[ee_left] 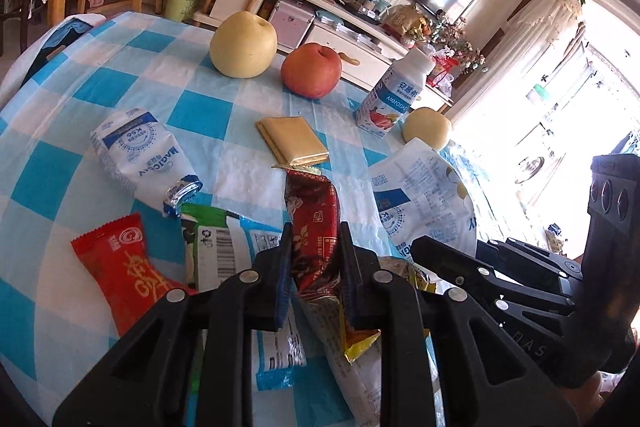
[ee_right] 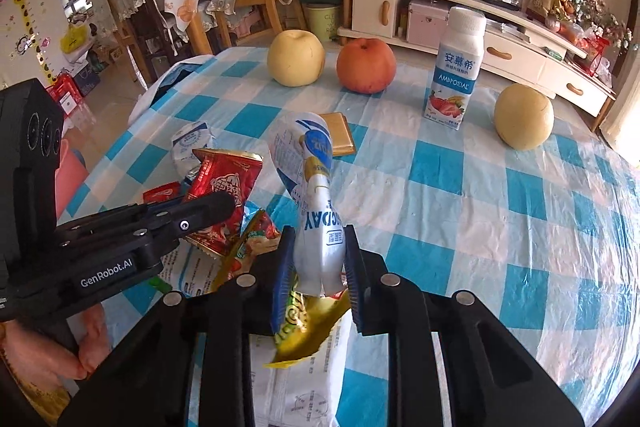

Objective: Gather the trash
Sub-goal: 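Grasp the red sachet with the left tool while the right tool grasps the white MAGICDAY bag, then carry both items over the pink bucket and open both tools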

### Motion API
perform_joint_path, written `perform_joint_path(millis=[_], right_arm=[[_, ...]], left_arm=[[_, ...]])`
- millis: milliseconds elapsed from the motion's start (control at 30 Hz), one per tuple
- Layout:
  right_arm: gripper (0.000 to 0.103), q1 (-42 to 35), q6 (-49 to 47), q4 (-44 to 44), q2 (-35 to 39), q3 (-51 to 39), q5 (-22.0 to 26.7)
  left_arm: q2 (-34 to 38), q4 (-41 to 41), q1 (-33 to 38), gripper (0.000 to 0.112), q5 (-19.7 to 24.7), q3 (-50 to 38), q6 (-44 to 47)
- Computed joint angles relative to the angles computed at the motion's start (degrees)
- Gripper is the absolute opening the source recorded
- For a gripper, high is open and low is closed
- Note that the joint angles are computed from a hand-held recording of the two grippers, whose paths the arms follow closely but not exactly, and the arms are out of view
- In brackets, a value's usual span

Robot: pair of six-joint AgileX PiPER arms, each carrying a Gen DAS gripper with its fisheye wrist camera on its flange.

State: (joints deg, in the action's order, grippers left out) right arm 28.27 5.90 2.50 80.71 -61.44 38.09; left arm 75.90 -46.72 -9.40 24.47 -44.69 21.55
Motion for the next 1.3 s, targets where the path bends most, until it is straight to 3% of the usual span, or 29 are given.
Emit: perform_joint_path(millis=[200,533,867,1100,1300], right_arm=[[0.026,3.6,5.8,-3.1,-3.3,2.2,-0.5],[0.026,12.7,20.2,-10.9,-9.2,6.0,-2.1],[0.026,28.1,38.9,-21.5,-9.7,7.2,-1.3],[0.026,37.2,43.0,-24.0,-3.1,1.5,0.3],[0.026,41.7,40.0,-22.4,5.2,-10.3,1.7]], left_arm=[[-8.5,-1.3,3.3,0.022,2.4,5.2,1.6],[-20.6,-3.8,17.6,0.022,14.1,11.1,8.0],[-24.3,-11.8,46.2,0.022,34.0,11.6,24.6],[-23.3,-13.7,63.0,0.022,40.6,8.7,30.7],[-18.7,-16.6,78.0,0.022,44.2,5.3,35.0]])
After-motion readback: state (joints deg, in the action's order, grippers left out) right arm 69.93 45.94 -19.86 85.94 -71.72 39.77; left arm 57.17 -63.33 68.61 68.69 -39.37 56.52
